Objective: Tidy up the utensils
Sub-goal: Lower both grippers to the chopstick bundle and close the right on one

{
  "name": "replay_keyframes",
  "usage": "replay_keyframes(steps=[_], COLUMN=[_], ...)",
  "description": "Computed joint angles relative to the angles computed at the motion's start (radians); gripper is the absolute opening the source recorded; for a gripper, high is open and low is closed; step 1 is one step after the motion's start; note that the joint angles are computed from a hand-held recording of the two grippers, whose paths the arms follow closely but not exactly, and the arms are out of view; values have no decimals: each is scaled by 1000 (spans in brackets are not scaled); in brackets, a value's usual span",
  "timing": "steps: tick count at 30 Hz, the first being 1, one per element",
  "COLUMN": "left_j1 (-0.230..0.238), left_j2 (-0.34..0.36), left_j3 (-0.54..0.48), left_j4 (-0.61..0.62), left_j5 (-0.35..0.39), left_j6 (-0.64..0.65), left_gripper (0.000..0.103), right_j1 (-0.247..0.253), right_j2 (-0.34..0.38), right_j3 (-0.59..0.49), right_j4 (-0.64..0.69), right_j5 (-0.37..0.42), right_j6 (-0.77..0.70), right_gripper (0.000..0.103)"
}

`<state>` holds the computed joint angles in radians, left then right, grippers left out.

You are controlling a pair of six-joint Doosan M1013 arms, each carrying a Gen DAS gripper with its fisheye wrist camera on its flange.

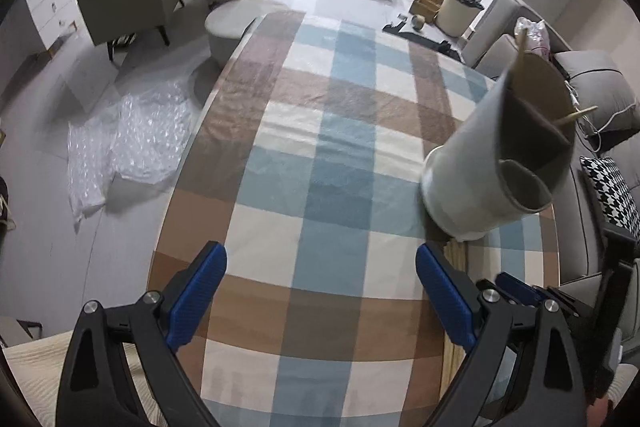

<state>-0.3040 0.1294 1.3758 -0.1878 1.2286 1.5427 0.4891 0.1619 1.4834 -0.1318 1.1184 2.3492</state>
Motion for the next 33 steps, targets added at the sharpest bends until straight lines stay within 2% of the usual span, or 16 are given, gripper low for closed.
replay_keyframes(steps=[2, 10, 17, 29, 33], left_j1=[6, 27, 33, 20, 0], left_j2=[4, 23, 29, 36, 37], left_j3=[-2, -16, -18, -19, -21], left_j4=[-2, -6, -7, 6, 5], left_j5=[18, 44, 60, 77, 95], left_j6=[-9, -13, -24, -30, -23], left_gripper=[93, 93, 93, 93, 93], right_j1=[-4, -3, 13, 0, -8], right_j2=[14, 47, 70, 37, -5], right_j3=[-8, -36, -61, -34, 4], right_j4=[9, -4, -53, -35, -30], right_j5=[6, 25, 74, 28, -22], right_j6=[-6, -1, 7, 40, 80], right_gripper=[26, 21, 4, 3, 3])
